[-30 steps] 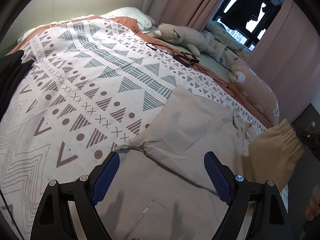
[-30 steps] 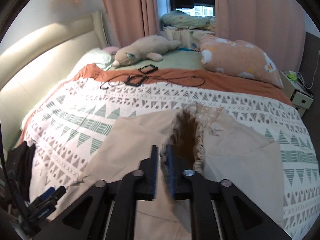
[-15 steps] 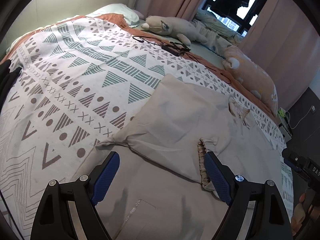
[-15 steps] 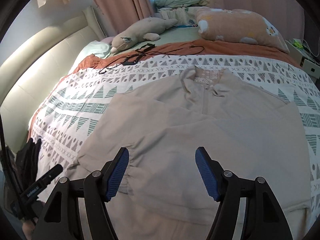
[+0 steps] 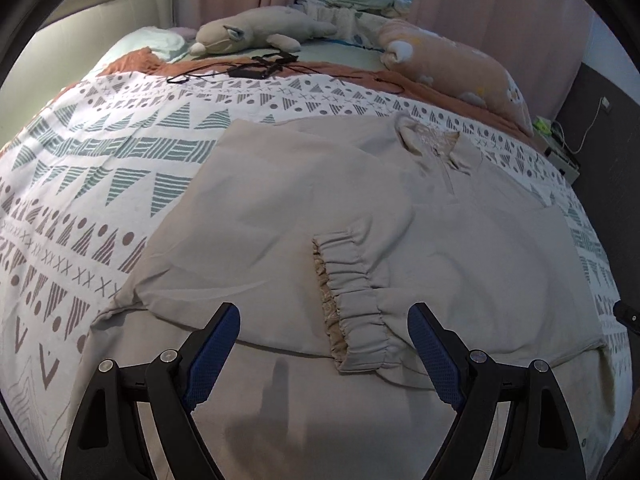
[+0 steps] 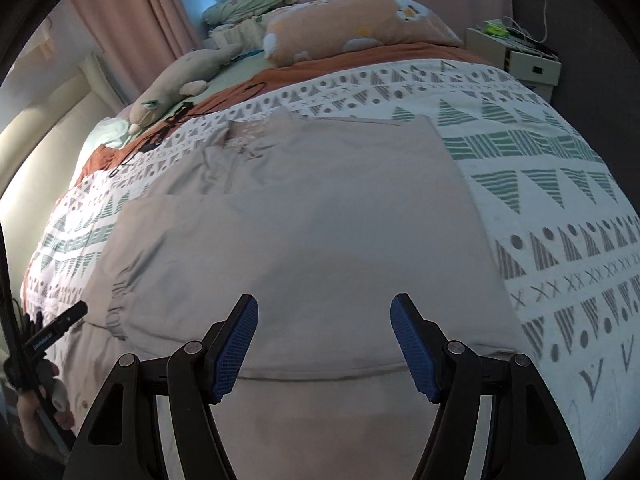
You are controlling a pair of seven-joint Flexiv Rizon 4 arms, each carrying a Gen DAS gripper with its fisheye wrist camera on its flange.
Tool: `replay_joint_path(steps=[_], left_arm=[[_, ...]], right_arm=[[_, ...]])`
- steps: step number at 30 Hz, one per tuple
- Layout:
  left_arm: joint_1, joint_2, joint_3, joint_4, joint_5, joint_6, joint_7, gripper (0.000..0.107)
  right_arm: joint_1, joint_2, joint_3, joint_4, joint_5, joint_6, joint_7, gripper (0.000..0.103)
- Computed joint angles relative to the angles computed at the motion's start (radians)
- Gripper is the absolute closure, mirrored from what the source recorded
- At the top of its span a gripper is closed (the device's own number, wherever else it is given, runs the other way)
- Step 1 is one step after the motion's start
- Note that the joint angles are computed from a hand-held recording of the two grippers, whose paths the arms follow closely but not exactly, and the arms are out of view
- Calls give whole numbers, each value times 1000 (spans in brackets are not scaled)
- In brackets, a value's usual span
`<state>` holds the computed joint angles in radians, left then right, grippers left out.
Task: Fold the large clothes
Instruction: 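Grasp the elastic sleeve cuff with the left gripper and lay it across the body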
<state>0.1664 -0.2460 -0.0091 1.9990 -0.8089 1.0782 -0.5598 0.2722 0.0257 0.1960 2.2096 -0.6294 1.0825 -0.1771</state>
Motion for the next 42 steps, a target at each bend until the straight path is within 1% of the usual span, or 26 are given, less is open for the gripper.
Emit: replay_joint_path(steps=[3,4,5,6,7,8,10,12,14,16,17,19,21,23,26,31,33,36,39,40,41,42], left_arm=[[-13,-33,17,-26,101,-35,-67,23],[-13,-43,20,-35,128,-51,-88,27],[-13,-52,18,-43,148,-64,-100,32],[-13,-60,17,-49,165,-70,-107,35],[-13,-66,15,-54,182,-75,-116,42],[-15,-74,16,-62,204,-83,-127,52],[-24,-84,22,-76,260,-92,-151,64],[-34,-87,19,-77,301,-56,-155,66],[-46,-94,22,-88,352,-34,-163,72],[-56,-107,27,-115,400,-29,-191,75],[-61,-115,32,-132,424,-31,-213,83],[-71,-130,38,-166,470,-33,-247,86],[-73,-143,37,-191,499,-36,-264,90],[-75,-154,34,-205,526,-17,-266,92],[-69,-169,31,-216,547,4,-263,94],[-41,-179,26,-226,512,10,-299,96],[-31,-178,17,-223,501,6,-290,96],[-17,-170,-2,-212,482,-24,-242,93],[-20,-158,-5,-200,472,-45,-217,84],[-24,-153,-2,-194,474,-38,-214,78],[-29,-148,3,-189,478,-30,-216,67],[-28,-143,1,-183,470,-27,-210,59]], right_arm=[[-29,82,4,73,33,-92,-23,34],[-36,101,7,89,50,-121,-36,34],[-43,123,9,108,76,-145,-56,34],[-48,135,10,120,97,-156,-72,34],[-53,148,10,133,121,-170,-87,34],[-58,160,11,147,143,-183,-100,34],[-63,175,15,163,177,-205,-121,34],[-64,182,19,175,205,-218,-139,35],[-66,179,20,180,217,-220,-154,34],[-64,170,20,180,228,-214,-167,35],[-64,165,20,178,229,-215,-170,35],[-67,146,18,171,214,-210,-167,35],[-71,127,15,161,189,-216,-153,35],[-77,105,6,153,174,-216,-137,35],[-79,87,-5,151,189,-186,-126,34],[-78,74,-7,152,178,-148,-134,34],[-78,70,-7,150,164,-155,-134,34],[-86,74,-9,157,142,-172,-90,34],[-103,97,-14,184,146,-159,-34,34],[-107,104,-15,192,155,-151,-27,34],[-110,113,-15,199,168,-145,-26,34],[-109,124,-13,202,188,-146,-33,34]])
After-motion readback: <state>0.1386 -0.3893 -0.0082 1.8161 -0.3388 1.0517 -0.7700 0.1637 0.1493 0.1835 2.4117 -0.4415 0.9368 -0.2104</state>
